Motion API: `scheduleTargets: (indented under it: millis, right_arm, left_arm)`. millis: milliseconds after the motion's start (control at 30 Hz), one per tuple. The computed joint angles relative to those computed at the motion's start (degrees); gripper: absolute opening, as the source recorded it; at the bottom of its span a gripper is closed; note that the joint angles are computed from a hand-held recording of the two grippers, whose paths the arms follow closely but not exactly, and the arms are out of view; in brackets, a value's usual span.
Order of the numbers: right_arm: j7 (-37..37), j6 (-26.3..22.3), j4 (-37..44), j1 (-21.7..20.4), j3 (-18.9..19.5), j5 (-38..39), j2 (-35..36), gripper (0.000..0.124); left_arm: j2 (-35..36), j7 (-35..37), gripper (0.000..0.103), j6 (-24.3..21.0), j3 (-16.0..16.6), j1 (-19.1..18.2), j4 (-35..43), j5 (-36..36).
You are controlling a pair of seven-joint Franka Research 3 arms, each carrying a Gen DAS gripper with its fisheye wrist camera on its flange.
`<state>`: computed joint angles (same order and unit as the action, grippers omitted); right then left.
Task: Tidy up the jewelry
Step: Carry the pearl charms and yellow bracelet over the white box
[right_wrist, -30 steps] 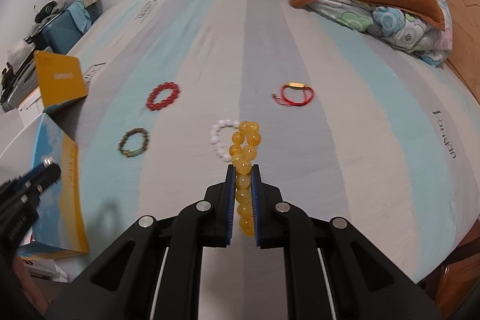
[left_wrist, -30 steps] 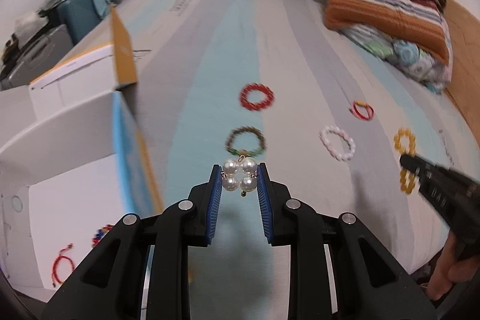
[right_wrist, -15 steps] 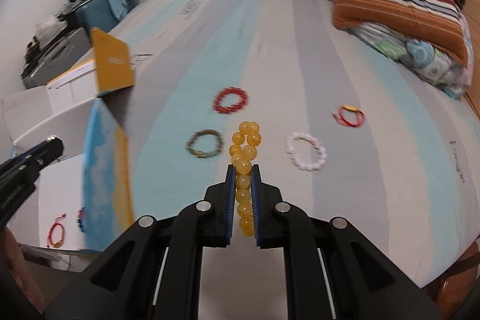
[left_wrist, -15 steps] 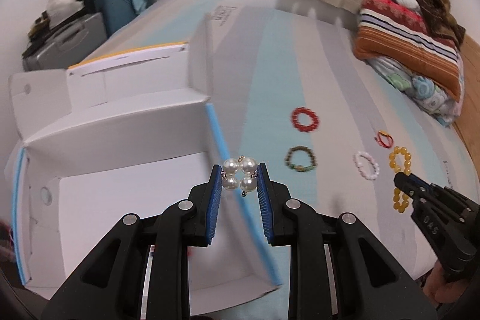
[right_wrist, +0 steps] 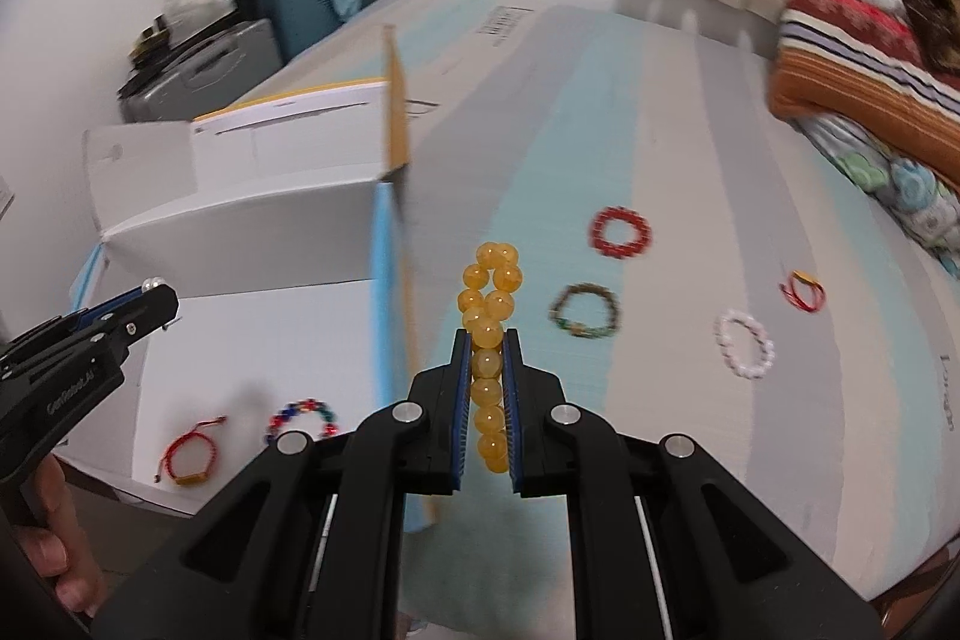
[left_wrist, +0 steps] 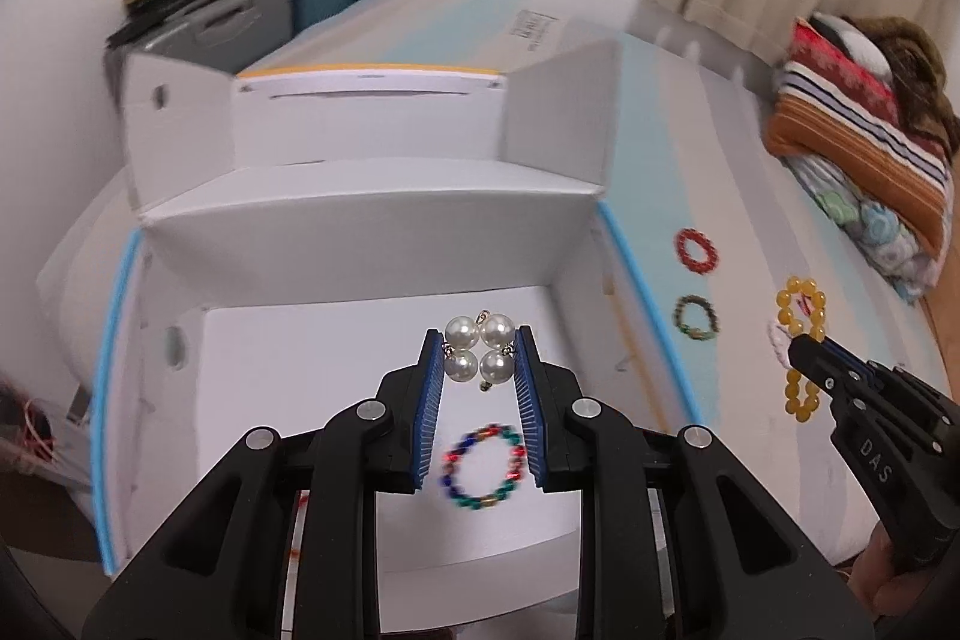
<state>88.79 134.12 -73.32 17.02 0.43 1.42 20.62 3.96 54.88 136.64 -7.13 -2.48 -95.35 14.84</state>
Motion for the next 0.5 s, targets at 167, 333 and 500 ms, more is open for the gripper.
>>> scheduleTargets:
  millis: [167,333,500]
  right_arm:
    - [-0.5,-0.8,1.6,1.9,1.2,0.2,1.4,0.009]
    - [-1.0,-1.6,3.7,3.7,1.8,0.3,3.4,0.009]
    - [-1.3,-2.7,5.9,5.4,1.9,0.4,5.7,0.009]
  left_arm:
    - [-2.6,0.8,0.023,1.0,0.9,1.5,-3.4,-2.0]
    - [-4.8,1.0,0.023,1.7,1.6,2.9,-6.4,-3.1]
    - [-6.3,-0.2,0.023,1.6,2.2,4.2,-8.7,-2.1]
